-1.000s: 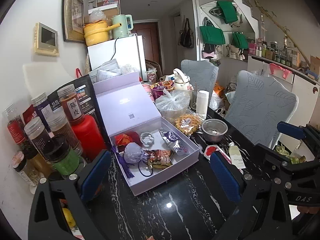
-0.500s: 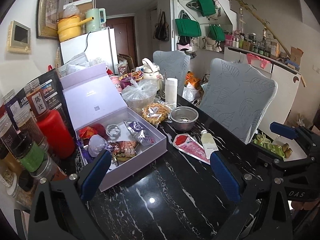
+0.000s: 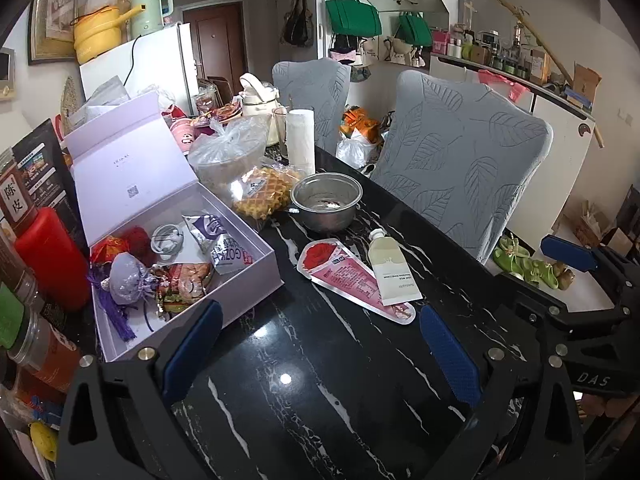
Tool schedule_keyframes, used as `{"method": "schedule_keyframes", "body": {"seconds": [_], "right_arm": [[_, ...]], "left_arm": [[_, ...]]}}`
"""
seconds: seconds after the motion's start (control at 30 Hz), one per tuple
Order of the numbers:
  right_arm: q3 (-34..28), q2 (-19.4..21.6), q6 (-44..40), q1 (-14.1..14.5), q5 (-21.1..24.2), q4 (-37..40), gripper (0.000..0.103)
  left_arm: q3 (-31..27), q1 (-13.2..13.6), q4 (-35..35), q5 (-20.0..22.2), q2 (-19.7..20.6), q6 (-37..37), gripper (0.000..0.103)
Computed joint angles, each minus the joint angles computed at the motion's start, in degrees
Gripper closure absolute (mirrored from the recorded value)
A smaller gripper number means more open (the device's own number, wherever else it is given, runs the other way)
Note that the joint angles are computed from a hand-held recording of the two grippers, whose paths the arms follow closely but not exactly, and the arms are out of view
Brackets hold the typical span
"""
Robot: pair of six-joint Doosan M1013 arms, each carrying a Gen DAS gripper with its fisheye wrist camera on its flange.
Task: Organize soft objects
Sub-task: 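Withdraw both tools from the box and move toward the hand cream and mask sachet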
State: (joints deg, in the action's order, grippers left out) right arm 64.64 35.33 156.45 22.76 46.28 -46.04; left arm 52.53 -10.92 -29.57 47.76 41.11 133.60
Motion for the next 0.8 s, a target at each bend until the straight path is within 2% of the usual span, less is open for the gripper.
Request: {"method": "schedule_keyframes", "body": {"seconds": [0.3,0.63,0.8], "right_arm": [[0.3,1.0,-2.3,-2.5,-0.8,4.5,0.011],[-0.6,2.2,-2.9,-4.7,1.5,7.6,0.011],[-0.2,2.2,-0.3,-5.4,3.5,6.9,0.011]], "left_arm": [[-4.9,-2.2,5.6,2.7,3.7,-4.4,0.002],[-13.2,-4.0,8.5,9.5,9.4,-8.5,0.002],[-15.1,-5.0,9.0,9.6,10.9,-9.8,0.002]]}}
